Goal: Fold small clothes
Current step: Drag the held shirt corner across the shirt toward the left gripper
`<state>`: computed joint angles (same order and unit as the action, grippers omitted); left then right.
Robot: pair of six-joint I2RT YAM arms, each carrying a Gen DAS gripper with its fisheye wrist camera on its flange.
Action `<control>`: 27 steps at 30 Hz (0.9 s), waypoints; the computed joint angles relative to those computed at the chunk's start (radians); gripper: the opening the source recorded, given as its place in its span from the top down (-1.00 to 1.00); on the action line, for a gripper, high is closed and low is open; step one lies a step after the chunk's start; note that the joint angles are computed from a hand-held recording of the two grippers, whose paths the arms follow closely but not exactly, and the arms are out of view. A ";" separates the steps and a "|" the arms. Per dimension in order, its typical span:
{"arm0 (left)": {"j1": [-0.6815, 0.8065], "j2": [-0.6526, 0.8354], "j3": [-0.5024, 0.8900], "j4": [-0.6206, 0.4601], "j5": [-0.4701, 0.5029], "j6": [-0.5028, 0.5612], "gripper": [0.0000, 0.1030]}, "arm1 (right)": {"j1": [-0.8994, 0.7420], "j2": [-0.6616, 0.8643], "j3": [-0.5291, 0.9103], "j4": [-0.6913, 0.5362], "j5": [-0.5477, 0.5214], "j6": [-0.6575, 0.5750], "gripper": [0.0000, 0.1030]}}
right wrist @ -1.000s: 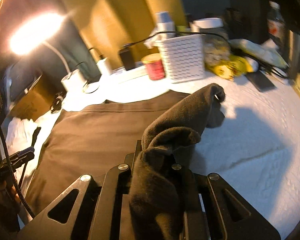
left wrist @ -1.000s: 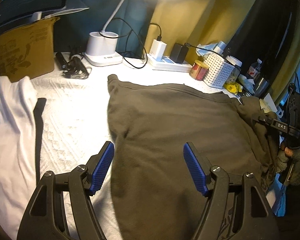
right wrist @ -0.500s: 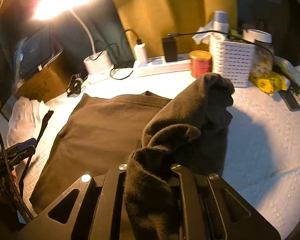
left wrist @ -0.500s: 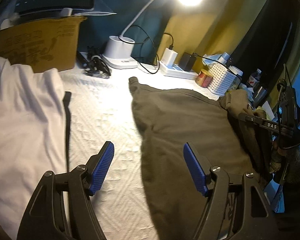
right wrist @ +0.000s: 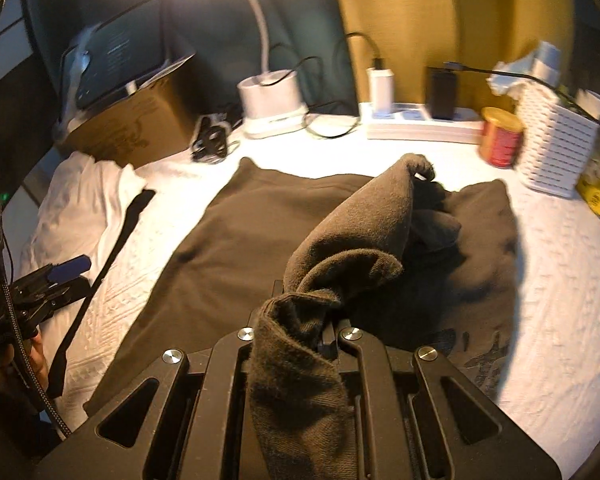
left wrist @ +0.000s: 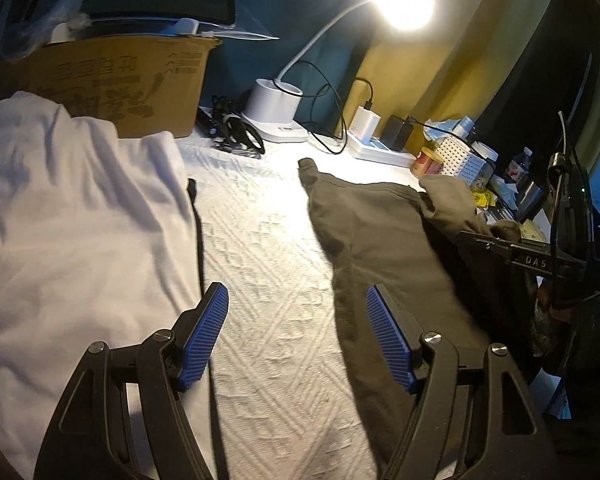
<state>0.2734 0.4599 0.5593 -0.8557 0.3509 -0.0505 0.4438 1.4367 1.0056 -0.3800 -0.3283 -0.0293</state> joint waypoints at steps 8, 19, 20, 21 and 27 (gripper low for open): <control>0.151 -0.022 0.002 -0.062 0.098 0.105 -0.39 | 0.120 0.019 -0.001 0.015 0.052 0.010 0.76; 0.216 -0.045 0.018 -0.118 0.131 0.152 -0.39 | 0.257 0.051 0.006 -0.009 0.029 -0.005 0.14; 0.225 -0.049 0.019 -0.126 0.134 0.159 -0.39 | 0.267 0.039 -0.005 -0.002 0.024 -0.007 0.12; 0.233 -0.053 0.021 -0.134 0.136 0.166 -0.39 | 0.280 0.029 -0.012 -0.002 0.021 -0.013 0.12; 0.300 -0.068 0.039 -0.179 0.159 0.212 -0.39 | 0.361 -0.012 -0.039 -0.039 0.000 -0.036 0.10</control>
<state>0.5731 0.3923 0.5987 -1.0352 0.5096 0.1616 0.8044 1.4248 0.9667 -0.4194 -0.3285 -0.0657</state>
